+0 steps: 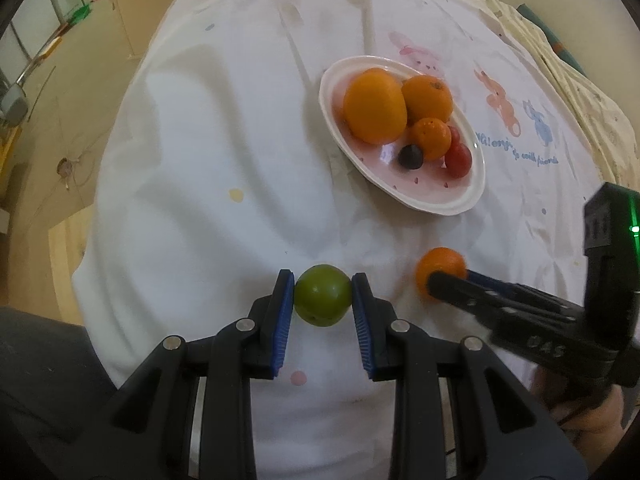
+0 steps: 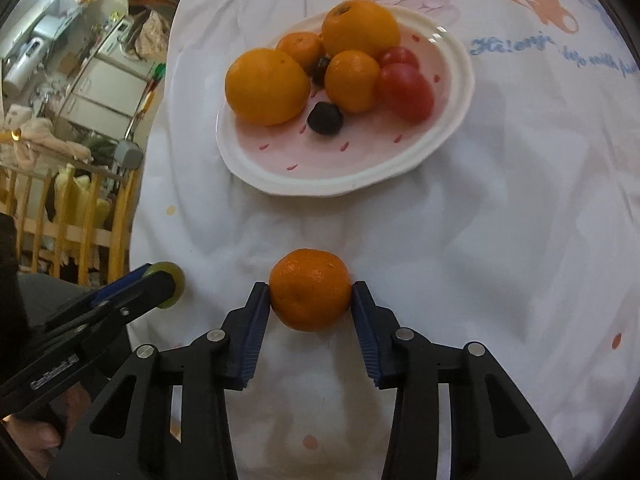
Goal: Organize fruits
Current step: 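Lift and carry the lime and mandarin over the plate with both tools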
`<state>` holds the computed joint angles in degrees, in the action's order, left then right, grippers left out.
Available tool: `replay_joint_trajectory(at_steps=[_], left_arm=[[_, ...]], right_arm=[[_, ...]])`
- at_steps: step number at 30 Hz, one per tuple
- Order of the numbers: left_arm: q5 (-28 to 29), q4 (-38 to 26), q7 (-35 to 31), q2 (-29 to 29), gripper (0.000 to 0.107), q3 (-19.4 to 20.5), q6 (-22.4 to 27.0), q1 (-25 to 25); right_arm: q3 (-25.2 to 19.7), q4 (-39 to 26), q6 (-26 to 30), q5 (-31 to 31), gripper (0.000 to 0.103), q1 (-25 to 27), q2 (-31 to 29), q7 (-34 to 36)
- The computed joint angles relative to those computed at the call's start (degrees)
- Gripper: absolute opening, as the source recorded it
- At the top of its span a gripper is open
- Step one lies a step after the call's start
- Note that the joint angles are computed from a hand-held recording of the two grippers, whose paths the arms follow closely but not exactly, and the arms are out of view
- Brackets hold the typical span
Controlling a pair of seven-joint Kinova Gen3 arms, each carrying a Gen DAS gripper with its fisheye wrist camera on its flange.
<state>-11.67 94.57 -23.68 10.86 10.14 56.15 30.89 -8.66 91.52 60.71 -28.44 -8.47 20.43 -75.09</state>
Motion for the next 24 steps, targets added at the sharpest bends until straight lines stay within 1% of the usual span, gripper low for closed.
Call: replay_joint_trajectory(at_steps=[4,7,12,17,21,24], left_arm=[[-1.3,-0.2,0.6,-0.1,0.025,0.0,0.6,0.5],[-2.1,-0.9,0.8,0.1,0.025,0.0,1.3,0.9],[-3.8,-3.4,0.4,0.3,0.025,-0.1,3.2,1.2],[-6.1,-8.2,-2.6,1.1,0.025,-0.4,5.7,1.0],[-7.2,-12.1,-6.1,2.2,0.025,-1.2,7.2,0.3],[-7.6,-15.4,-9.3,3.5,0.025,-1.8,8.0,-0.4]], right_arm=[[0.4,0.8,-0.4,-2.9,0.044,2.4,-1.7,1.0],[0.8,1.0,-1.4,-4.2,0.044,3.3,-3.2,1.3],[1.5,1.5,-2.1,-9.1,0.044,6.3,-5.9,4.0],[2.3,1.0,-3.0,-12.7,0.044,7.8,-7.6,6.8],[2.7,-1.6,-2.4,-13.5,0.044,8.1,-7.1,7.4],[2.6,-4.9,-1.4,-13.6,0.044,8.1,-5.7,7.0]])
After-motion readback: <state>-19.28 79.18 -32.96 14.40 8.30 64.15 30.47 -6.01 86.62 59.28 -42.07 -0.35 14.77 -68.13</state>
